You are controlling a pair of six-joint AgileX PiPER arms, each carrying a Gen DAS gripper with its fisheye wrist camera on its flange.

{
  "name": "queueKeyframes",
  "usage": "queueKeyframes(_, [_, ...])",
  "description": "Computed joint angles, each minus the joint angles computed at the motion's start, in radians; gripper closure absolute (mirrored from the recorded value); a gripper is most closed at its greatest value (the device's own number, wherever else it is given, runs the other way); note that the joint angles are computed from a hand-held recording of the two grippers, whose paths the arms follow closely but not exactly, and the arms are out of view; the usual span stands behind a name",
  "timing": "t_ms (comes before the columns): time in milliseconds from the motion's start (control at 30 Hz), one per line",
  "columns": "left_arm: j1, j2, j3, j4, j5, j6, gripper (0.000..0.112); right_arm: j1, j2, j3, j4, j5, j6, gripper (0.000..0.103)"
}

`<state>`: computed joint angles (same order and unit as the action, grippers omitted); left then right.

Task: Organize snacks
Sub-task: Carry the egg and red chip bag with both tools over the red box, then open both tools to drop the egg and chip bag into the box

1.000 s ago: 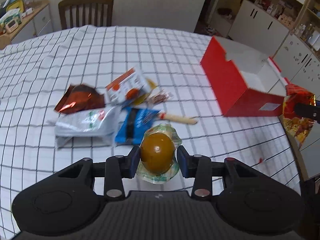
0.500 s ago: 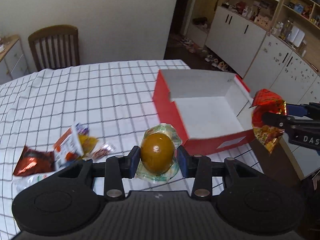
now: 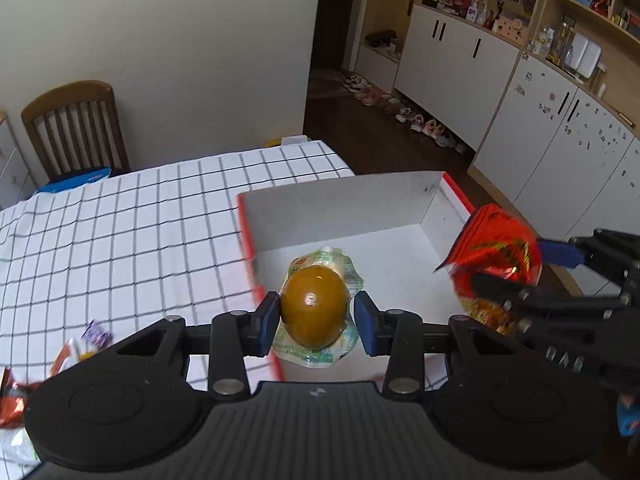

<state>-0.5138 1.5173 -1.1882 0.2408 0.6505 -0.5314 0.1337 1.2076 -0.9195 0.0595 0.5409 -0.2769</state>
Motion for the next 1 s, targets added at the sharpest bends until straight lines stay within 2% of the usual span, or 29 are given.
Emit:
queueKeyframes(300, [-0.026,0.233,-0.226,0.004,0.072,-0.01,0.073,-0.056,0.119,-0.039,0.064,-0.032,-0.126,0.048])
queueKeyframes(467, [-0.022,0.336,-0.326,-0.015,0.129,0.005,0.073,-0.054,0.191,-0.064,0.024,-0.045,-0.111,0.048])
queueKeyframes(600, [-0.04,0.387,-0.364,0.004,0.164,-0.004,0.073,-0.075,0.232,-0.081,0.057,-0.038,-0.141,0.048])
queueKeyframes(767, [-0.043,0.431,-0.398,-0.013,0.196,0.013,0.073,-0.06,0.262,-0.083,-0.024,-0.068,-0.088,0.048])
queueKeyframes(1000, [-0.052,0.486,-0.447,-0.037,0.256,0.059,0.073,-0.1,0.335,-0.131,0.027,-0.014,-0.152,0.048])
